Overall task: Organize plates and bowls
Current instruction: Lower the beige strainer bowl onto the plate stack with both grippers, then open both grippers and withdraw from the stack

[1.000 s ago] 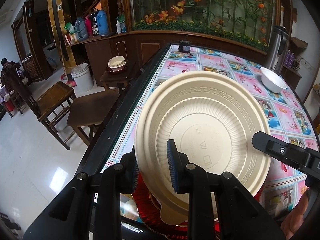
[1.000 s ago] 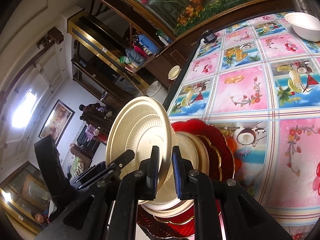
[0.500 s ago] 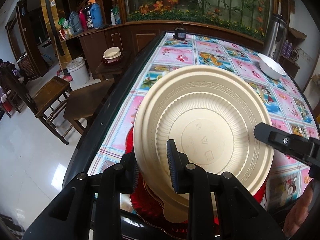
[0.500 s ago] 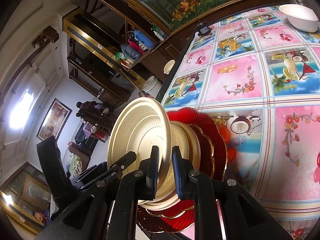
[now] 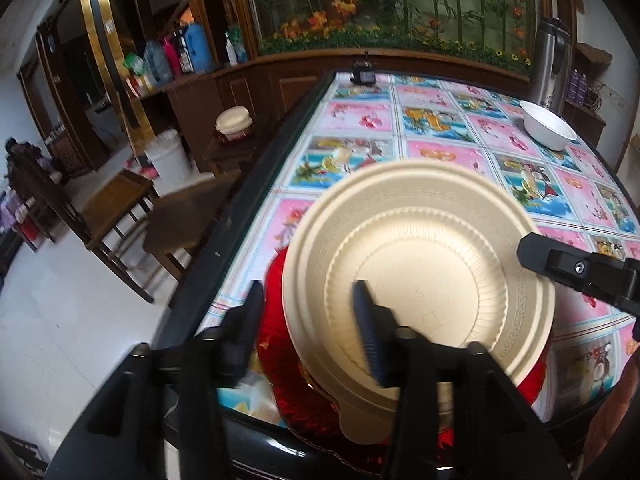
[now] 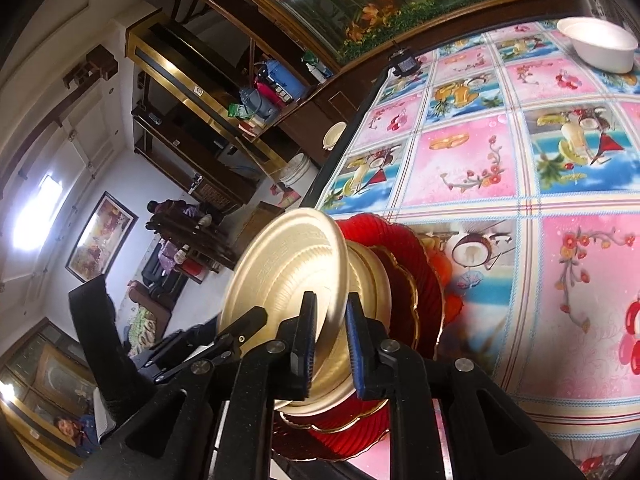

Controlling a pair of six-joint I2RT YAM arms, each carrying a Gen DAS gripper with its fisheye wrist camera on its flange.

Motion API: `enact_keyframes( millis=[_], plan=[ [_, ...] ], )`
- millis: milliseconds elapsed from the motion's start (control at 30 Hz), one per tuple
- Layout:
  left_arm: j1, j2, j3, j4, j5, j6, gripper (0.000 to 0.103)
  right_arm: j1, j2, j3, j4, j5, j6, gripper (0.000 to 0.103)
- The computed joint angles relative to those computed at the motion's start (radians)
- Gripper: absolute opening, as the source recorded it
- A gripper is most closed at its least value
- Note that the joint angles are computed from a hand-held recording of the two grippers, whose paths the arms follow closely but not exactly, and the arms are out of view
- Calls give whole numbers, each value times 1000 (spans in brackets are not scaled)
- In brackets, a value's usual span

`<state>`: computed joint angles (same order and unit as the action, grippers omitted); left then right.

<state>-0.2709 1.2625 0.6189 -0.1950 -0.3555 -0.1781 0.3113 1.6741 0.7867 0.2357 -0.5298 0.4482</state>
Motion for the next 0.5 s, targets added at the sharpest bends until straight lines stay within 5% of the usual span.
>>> enact_keyframes(
  millis=[133, 500],
  plan=[
    [-20, -48, -31, 41, -73, 23, 61, -8, -25, -16, 12, 12, -5, 29],
    [-22, -153, -35, 44, -147, 40, 70, -99, -41, -46, 75, -26, 31, 32]
  ],
)
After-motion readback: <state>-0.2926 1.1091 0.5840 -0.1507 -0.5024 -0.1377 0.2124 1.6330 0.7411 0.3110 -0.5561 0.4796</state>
